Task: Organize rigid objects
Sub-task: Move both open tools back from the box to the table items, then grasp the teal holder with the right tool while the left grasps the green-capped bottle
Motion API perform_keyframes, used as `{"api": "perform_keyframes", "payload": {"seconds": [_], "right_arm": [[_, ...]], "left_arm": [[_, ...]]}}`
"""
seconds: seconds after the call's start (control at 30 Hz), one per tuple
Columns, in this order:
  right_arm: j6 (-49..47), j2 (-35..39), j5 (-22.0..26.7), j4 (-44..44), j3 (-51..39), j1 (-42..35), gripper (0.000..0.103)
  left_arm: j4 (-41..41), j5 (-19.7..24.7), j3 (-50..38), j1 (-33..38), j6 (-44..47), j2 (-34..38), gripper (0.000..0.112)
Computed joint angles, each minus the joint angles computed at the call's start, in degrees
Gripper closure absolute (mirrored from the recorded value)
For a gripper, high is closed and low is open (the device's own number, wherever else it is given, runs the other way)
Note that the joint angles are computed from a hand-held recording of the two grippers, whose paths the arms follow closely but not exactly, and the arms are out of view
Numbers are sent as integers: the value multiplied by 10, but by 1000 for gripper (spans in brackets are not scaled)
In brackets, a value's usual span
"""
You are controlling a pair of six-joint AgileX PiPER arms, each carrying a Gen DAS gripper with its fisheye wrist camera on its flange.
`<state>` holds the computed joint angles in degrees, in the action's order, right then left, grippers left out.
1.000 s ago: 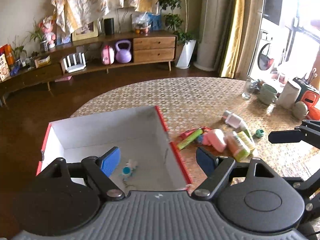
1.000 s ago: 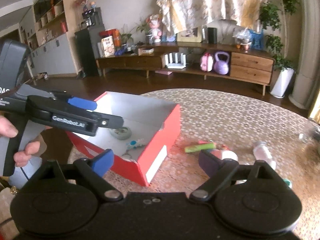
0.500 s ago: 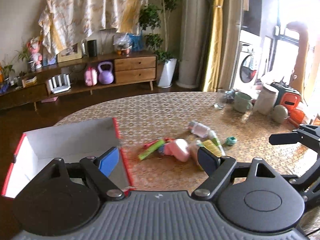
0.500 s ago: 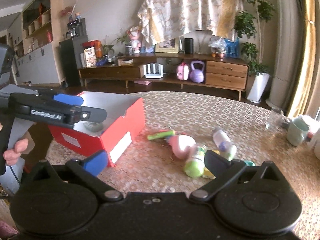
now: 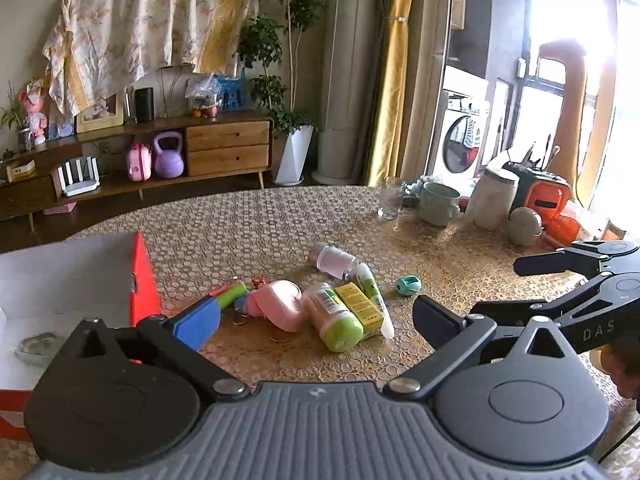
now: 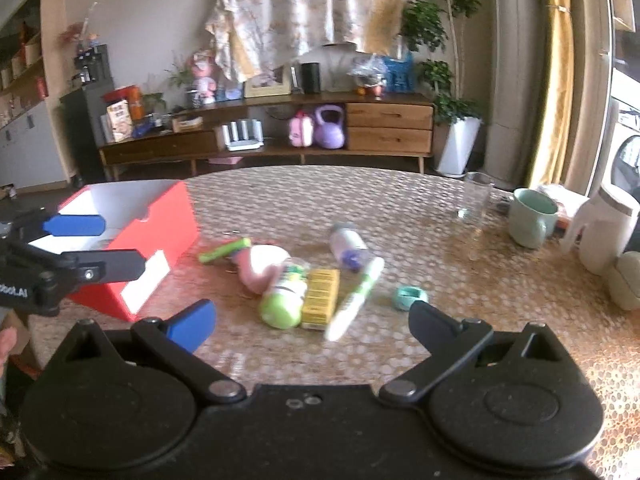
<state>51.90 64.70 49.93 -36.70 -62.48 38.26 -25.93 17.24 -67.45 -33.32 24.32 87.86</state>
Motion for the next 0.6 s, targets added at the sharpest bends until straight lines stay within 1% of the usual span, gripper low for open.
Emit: {"api": "perform_keyframes", "payload": {"seconds": [0.17, 0.2, 0.23, 0.3, 0.33, 0.43, 0.53, 0.6], "right_arm": [[-29, 3, -40, 21, 25, -63, 0], [-34, 6, -48, 26, 29, -75, 0], [-37, 8, -58, 28, 34, -87, 0], [-50, 13, -80, 34, 44, -110, 0], [-60, 18, -96, 45, 48, -125, 0], [-80, 38, -130, 64, 54, -160, 1], [-104, 66, -152, 81, 50, -190, 3], [-130, 87, -168, 104, 46, -212, 4]], "left_arm": [[157, -11, -31, -30, -170, 51, 9], [177, -15, -34, -34, -192, 61, 9], [193, -16, -42, -38, -211, 73, 9], [198, -16, -55, -41, -219, 94, 9], [216, -15, -65, -45, -241, 106, 9], [239, -27, -82, -52, -273, 136, 9], [260, -25, -106, -54, -298, 167, 9], [294, -19, -124, -59, -334, 187, 9]]}}
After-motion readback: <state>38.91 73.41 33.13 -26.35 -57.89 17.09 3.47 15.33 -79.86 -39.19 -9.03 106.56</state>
